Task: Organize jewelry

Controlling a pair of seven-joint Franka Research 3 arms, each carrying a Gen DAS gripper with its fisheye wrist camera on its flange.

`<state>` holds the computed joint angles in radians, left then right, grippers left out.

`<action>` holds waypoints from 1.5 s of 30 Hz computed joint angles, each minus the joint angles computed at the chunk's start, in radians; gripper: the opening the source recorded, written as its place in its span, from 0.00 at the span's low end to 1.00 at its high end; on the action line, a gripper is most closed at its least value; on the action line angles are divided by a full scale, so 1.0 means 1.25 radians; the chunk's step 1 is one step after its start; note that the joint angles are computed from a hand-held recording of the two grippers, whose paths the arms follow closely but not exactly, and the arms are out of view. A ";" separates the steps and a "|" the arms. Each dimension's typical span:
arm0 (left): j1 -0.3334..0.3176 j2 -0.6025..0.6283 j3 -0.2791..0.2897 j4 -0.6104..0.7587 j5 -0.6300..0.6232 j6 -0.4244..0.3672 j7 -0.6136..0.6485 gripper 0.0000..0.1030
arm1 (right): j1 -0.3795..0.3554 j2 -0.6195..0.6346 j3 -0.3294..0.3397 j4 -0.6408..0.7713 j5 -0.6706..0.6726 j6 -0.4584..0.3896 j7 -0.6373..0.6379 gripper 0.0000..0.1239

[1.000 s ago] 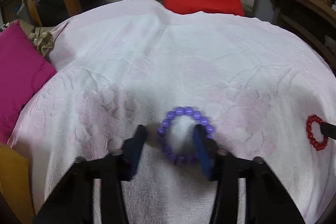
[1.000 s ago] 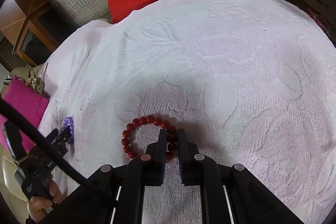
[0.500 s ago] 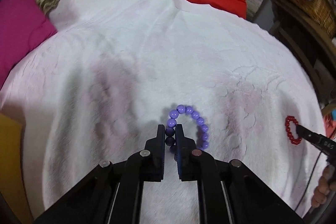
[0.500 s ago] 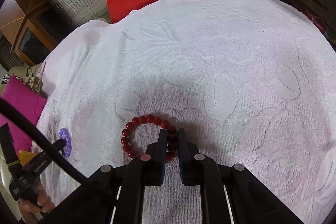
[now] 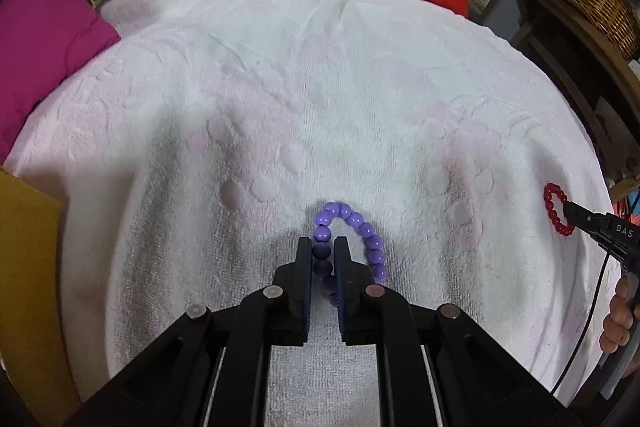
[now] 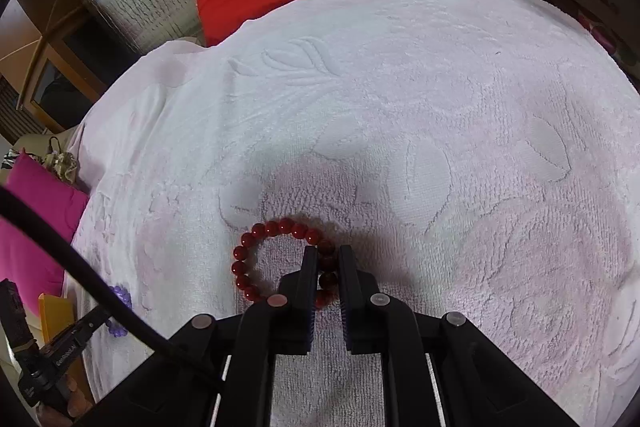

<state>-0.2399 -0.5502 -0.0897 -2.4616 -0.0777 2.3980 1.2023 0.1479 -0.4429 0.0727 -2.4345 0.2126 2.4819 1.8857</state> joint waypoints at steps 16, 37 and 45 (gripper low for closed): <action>0.015 0.014 -0.027 0.016 0.047 0.004 -0.022 0.21 | 0.007 -0.008 -0.003 -0.002 0.037 -0.003 -0.034 0.14; 0.006 0.038 -0.020 0.034 0.045 -0.020 0.021 0.42 | 0.057 -0.001 -0.004 0.007 0.091 -0.020 -0.103 0.12; -0.002 0.045 -0.031 0.034 0.067 0.002 0.024 0.34 | 0.058 0.001 0.026 -0.004 0.041 0.020 -0.094 0.11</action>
